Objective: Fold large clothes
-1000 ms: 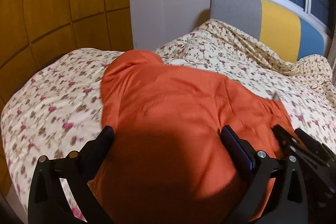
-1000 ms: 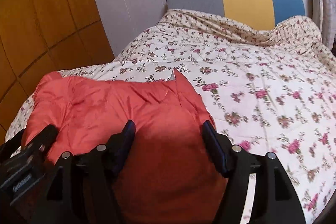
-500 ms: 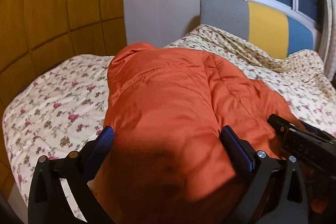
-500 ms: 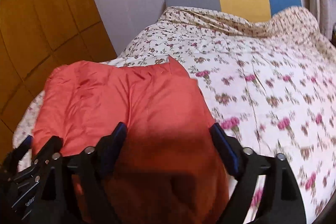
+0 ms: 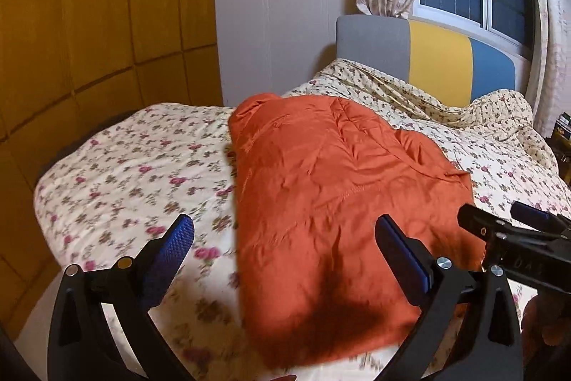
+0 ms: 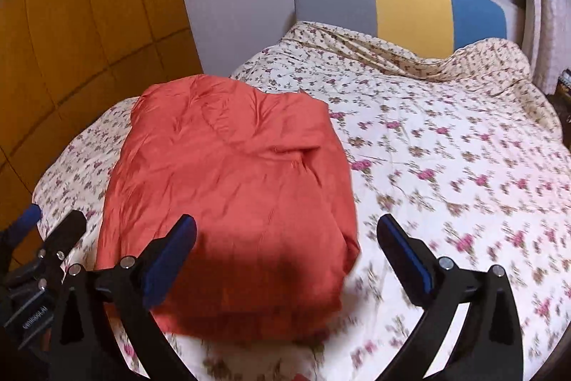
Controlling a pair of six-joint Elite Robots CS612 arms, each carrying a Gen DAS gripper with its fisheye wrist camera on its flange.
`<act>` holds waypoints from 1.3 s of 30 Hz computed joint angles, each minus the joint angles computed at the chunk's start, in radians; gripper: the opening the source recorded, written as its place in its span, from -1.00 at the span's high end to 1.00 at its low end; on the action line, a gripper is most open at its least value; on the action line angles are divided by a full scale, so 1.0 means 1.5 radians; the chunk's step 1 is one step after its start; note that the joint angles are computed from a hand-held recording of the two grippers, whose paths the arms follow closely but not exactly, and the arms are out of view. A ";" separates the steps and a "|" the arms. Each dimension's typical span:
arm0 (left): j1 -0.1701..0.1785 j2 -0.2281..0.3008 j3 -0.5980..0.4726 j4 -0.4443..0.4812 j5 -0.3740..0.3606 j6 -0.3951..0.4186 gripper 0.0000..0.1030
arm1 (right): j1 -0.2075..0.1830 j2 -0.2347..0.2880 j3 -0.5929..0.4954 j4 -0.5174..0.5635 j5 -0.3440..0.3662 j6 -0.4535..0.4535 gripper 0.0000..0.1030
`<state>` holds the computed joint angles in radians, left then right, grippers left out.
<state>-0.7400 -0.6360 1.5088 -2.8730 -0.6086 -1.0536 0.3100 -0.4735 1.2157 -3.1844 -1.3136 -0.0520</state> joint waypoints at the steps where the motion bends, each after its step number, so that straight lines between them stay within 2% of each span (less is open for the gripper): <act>1: -0.004 -0.005 0.005 0.012 0.004 -0.009 -0.94 | -0.001 -0.006 0.016 -0.017 -0.002 0.004 -0.96; 2: -0.007 -0.008 0.008 0.027 0.010 -0.017 -0.94 | -0.002 -0.012 0.030 -0.028 0.000 0.005 -0.96; 7: -0.037 -0.032 0.016 0.234 0.087 -0.146 -0.94 | -0.007 -0.042 0.089 -0.055 0.007 -0.006 -0.96; 9: -0.045 -0.038 0.021 0.265 0.102 -0.163 -0.94 | -0.011 -0.053 0.107 -0.063 0.021 -0.001 -0.96; 12: -0.053 -0.046 0.038 0.232 0.096 -0.150 -0.94 | -0.013 -0.068 0.136 -0.087 0.019 -0.008 -0.96; 15: -0.054 -0.056 0.053 0.187 0.062 -0.139 -0.94 | -0.014 -0.079 0.155 -0.108 0.012 -0.005 -0.96; 17: -0.055 -0.063 0.059 0.187 0.049 -0.149 -0.94 | -0.016 -0.083 0.162 -0.114 0.015 -0.003 -0.96; 22: -0.060 -0.069 0.065 0.193 0.059 -0.173 -0.94 | -0.017 -0.087 0.168 -0.123 0.011 -0.004 -0.96; 39: -0.062 -0.066 0.065 0.159 0.050 -0.156 -0.94 | -0.020 -0.087 0.171 -0.125 0.026 -0.005 -0.96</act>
<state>-0.8331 -0.7351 1.6060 -2.6338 -0.5338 -1.2878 0.2803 -0.6045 1.4716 -3.3716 -1.2744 -0.0601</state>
